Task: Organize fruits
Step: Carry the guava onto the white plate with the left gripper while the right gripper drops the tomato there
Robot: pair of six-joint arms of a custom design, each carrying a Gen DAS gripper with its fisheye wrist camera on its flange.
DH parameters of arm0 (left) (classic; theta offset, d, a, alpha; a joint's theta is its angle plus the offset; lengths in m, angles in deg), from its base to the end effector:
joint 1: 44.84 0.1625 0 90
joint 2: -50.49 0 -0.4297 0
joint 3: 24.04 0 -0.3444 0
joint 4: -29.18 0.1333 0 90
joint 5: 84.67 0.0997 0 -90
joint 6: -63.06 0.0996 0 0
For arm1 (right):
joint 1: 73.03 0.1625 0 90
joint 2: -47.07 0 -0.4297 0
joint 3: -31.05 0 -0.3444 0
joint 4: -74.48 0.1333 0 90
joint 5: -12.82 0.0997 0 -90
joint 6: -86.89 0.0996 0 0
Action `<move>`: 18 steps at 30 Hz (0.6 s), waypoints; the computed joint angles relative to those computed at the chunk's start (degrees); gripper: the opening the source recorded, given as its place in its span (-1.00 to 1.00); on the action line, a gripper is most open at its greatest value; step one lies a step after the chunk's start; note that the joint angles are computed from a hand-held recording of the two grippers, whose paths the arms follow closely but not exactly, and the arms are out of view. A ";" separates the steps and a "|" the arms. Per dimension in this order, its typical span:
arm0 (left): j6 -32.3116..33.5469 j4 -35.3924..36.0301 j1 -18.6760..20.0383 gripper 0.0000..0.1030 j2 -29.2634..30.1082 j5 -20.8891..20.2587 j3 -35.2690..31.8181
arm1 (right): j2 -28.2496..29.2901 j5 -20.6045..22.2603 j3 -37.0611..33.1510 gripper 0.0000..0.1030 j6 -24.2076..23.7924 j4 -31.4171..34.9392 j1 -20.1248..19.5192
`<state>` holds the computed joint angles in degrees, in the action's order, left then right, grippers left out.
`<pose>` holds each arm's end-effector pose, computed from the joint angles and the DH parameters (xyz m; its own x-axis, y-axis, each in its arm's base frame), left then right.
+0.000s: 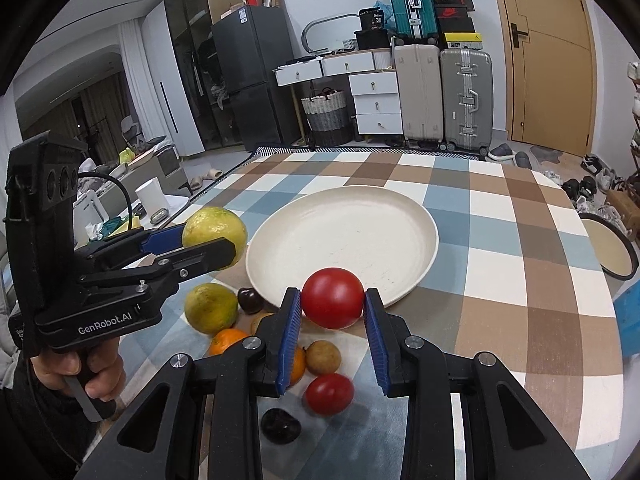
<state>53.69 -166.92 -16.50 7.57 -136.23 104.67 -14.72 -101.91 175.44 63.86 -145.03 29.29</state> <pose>-0.3127 -0.3904 0.0731 -0.6886 0.5066 -0.5188 0.7230 0.5348 -0.4374 0.1710 -0.3533 0.2106 -0.8196 -0.1648 0.5487 -0.5068 0.6552 -0.5603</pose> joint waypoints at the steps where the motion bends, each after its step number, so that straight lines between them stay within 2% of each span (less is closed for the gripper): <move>1: 0.42 0.05 0.36 -0.07 0.39 -0.08 -0.58 | -0.10 0.22 -0.44 -0.37 -0.15 0.51 -0.41; 18: 3.09 1.42 5.60 -0.07 4.53 -1.97 -7.52 | 0.38 2.11 -5.89 -0.37 -0.91 5.54 -4.73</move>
